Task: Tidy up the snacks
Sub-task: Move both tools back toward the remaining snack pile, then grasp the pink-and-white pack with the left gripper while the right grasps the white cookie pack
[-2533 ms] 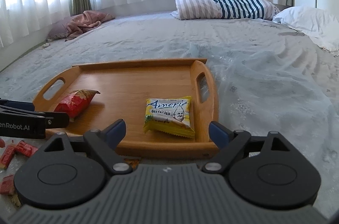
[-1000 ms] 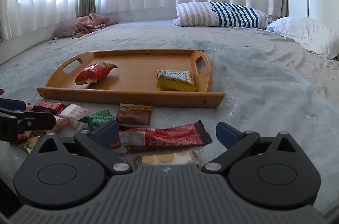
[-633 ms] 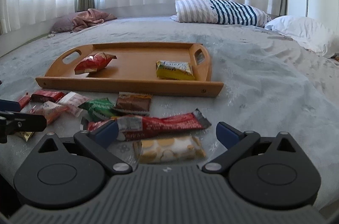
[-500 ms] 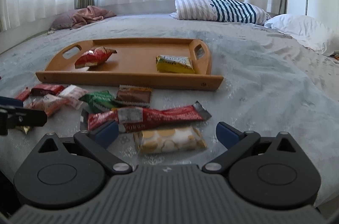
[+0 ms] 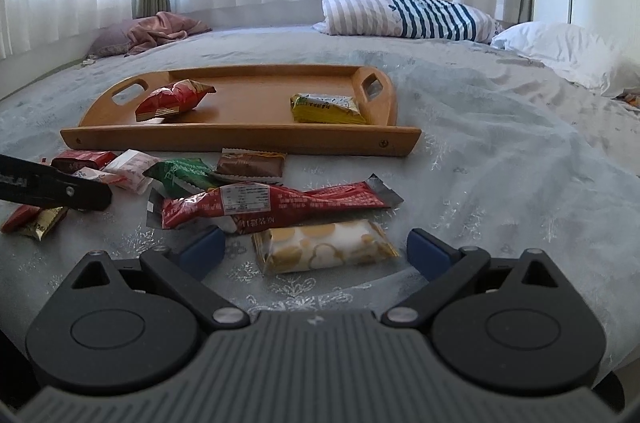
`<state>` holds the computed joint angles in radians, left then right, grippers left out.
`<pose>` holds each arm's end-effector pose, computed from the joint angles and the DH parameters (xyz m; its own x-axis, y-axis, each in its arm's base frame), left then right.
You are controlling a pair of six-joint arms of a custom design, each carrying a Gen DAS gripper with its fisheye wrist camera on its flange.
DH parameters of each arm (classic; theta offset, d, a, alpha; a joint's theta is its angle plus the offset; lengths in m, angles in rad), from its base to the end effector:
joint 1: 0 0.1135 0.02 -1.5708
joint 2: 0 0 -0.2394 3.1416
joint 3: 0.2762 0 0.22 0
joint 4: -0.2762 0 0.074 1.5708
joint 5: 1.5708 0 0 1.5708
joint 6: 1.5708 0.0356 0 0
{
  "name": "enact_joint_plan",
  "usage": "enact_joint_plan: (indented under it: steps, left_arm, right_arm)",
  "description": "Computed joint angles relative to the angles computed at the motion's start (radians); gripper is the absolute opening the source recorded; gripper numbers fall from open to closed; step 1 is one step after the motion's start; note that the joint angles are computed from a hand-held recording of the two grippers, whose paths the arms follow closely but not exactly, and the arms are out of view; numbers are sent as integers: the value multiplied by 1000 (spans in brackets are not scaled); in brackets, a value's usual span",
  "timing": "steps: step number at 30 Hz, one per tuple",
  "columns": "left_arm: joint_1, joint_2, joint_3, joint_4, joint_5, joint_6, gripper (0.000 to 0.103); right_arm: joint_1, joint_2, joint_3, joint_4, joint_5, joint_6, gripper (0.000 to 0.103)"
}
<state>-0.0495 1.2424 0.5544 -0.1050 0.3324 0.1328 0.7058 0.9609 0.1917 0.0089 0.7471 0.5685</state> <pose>0.2191 -0.0225 0.1754 -0.6688 0.1585 -0.7263 0.3673 0.9199 -0.1375 0.1293 0.0784 0.1366 -0.4964 0.0959 -0.8628 0.1972 0.9804 -0.0045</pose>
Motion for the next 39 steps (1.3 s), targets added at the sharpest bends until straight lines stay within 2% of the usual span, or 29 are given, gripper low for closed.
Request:
enact_joint_plan:
  steps: [5, 16, 23, 31, 39]
  left_arm:
    - [-44, -26, -37, 47, -61, -17, 62]
    - [-89, -74, -65, 54, -112, -26, 59]
    - [-120, -100, -87, 63, -143, -32, 59]
    - [-125, -107, -85, 51, -145, -33, 57]
    - [-107, -138, -89, 30, -132, -33, 51]
  right_arm:
    - [46, 22, 1, 1, 49, 37, 95]
    - [106, 76, 8, 22, 105, 51, 82]
    - [122, 67, 15, 7, 103, 58, 73]
    - [139, 70, 25, -10, 107, 77, 69]
    - [144, 40, 46, -75, 98, 90, 65]
